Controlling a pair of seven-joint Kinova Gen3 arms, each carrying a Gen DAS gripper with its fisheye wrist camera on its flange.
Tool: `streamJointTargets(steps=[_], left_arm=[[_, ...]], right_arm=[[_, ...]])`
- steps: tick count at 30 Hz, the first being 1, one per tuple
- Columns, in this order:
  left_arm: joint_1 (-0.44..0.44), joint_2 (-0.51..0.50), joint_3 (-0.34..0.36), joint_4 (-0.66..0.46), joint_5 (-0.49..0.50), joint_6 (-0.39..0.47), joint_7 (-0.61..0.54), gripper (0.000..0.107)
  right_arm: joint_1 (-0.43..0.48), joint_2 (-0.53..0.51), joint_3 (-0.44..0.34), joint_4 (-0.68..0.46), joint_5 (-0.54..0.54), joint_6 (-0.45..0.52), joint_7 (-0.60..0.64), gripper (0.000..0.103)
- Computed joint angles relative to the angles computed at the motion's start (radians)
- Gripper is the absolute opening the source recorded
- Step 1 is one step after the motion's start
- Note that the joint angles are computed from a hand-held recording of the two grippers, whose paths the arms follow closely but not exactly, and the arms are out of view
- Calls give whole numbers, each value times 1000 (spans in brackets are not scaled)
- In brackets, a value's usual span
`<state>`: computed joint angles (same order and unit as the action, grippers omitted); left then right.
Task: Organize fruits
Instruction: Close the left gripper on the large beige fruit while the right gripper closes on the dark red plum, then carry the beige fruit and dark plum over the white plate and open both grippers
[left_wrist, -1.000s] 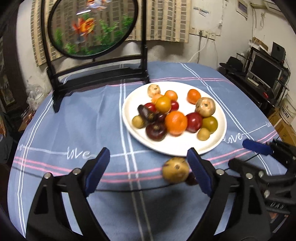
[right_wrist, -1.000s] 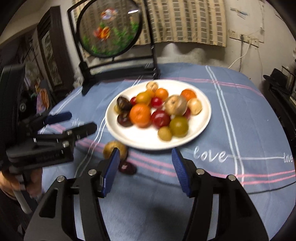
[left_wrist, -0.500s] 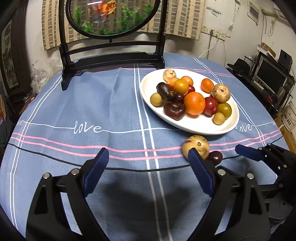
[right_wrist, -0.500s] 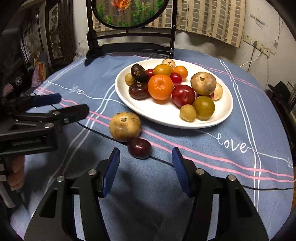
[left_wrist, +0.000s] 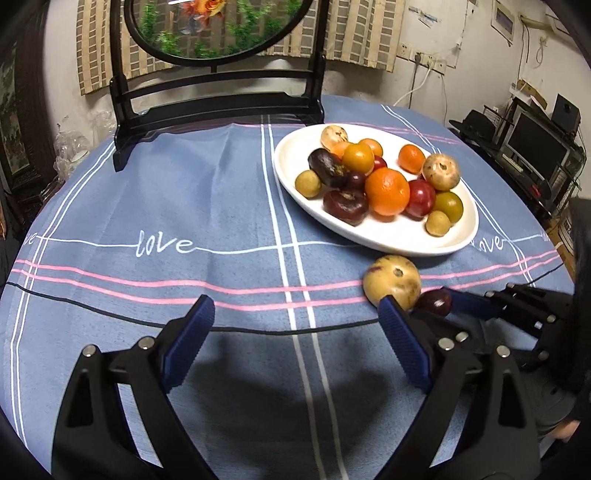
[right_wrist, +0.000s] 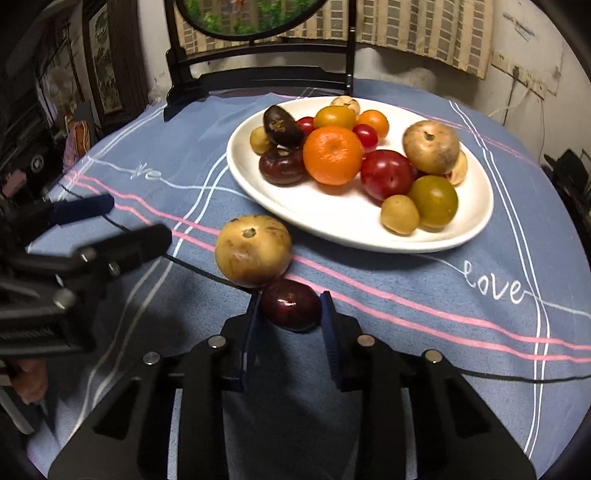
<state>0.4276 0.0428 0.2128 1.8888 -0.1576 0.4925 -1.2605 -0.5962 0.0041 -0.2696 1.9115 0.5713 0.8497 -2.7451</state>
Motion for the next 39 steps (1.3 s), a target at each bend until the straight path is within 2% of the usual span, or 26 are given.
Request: streamJointTargets(steps=[6, 10, 17, 19, 22, 23, 26, 30, 39], left_arm=[[34, 22, 18, -23, -18, 27, 7, 92], [97, 59, 19, -54, -106, 56, 87, 92], [176, 138, 1, -134, -159, 113, 167, 90], [191, 149, -8, -142, -169, 112, 177, 87], [178, 171, -3, -169, -121, 133, 138, 70], [173, 180, -1, -178, -110, 142, 137, 60], [181, 177, -18, -168, -107, 127, 140, 47], [140, 161, -2, -156, -22, 121, 62, 44], [98, 66, 13, -98, 47, 103, -38, 44]], right_arm=[[45, -114, -23, 71, -8, 4, -59, 32], [111, -190, -38, 135, -43, -27, -88, 32], [196, -239, -79, 166, -79, -84, -65, 32], [213, -249, -84, 171, -93, -93, -50, 32], [237, -262, -93, 178, -111, -108, -34, 32], [244, -263, -98, 179, -115, -111, -30, 32], [259, -259, -108, 179, -124, -116, -18, 31], [269, -259, -114, 179, -131, -121, -9, 31], [276, -261, -140, 168, -116, -108, -21, 32]])
